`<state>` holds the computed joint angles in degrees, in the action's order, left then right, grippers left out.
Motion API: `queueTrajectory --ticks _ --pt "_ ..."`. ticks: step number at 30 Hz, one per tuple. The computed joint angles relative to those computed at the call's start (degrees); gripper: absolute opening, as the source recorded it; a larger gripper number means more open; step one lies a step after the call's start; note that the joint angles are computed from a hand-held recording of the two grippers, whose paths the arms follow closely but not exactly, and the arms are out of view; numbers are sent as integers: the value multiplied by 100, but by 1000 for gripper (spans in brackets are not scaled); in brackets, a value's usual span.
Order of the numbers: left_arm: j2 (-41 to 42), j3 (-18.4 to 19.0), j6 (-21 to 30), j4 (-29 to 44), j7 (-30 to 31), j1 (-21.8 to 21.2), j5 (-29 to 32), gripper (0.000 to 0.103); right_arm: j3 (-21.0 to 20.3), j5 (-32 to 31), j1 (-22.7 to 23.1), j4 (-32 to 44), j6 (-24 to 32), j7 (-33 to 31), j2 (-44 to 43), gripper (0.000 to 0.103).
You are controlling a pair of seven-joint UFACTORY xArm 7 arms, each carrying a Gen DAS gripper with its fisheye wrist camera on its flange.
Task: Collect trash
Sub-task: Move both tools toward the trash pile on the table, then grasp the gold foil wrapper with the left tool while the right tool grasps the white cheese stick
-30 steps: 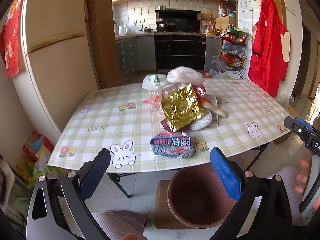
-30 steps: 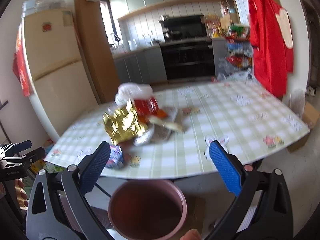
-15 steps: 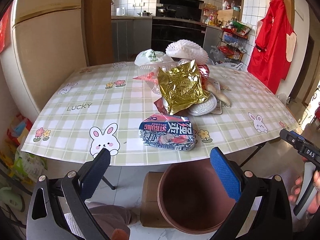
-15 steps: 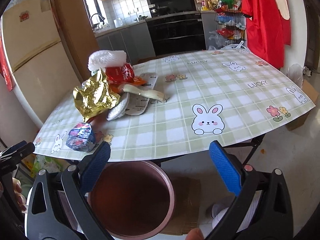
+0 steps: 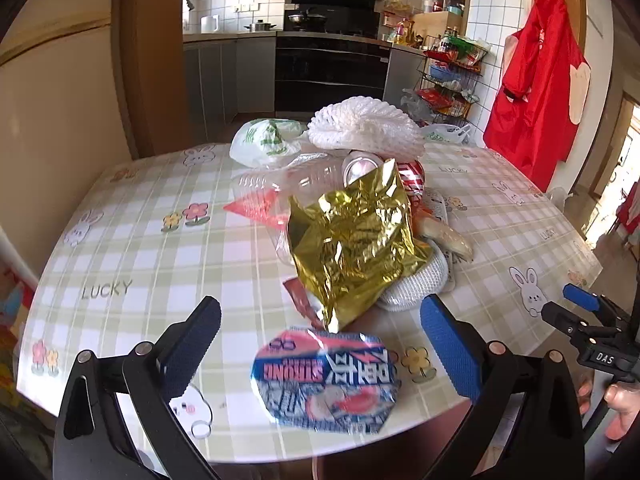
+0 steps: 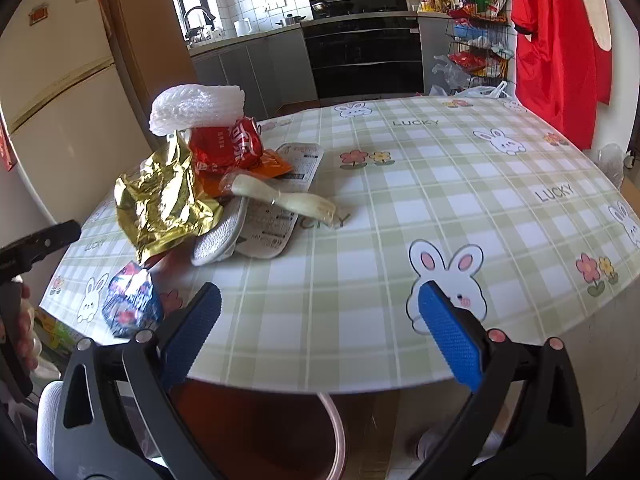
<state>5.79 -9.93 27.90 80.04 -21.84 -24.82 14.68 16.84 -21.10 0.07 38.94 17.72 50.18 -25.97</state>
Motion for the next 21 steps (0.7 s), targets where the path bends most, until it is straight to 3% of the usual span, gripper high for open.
queueTrajectory --ticks 2,5,8,11,19,21 --pt "408 47 79 441 114 -5 120 98 42 -108 -86 166 -30 -3 205 97" --pt "983 96 321 1070 308 55 -284 98 -90 -119 -3 346 -122 -160 482 97" --pt "1148 196 128 1154 190 62 -521 97 -194 -209 28 481 -293 -353 709 97" --pt "1323 106 65 1312 463 127 -884 97 -93 -547 -116 648 -282 -297 866 97" --pt "1695 186 327 1777 768 -60 -974 70 -304 -776 96 955 -392 -559 1249 97" --pt "1729 180 359 1804 846 -49 -1015 51 -351 -855 155 1045 -391 -717 1338 97"
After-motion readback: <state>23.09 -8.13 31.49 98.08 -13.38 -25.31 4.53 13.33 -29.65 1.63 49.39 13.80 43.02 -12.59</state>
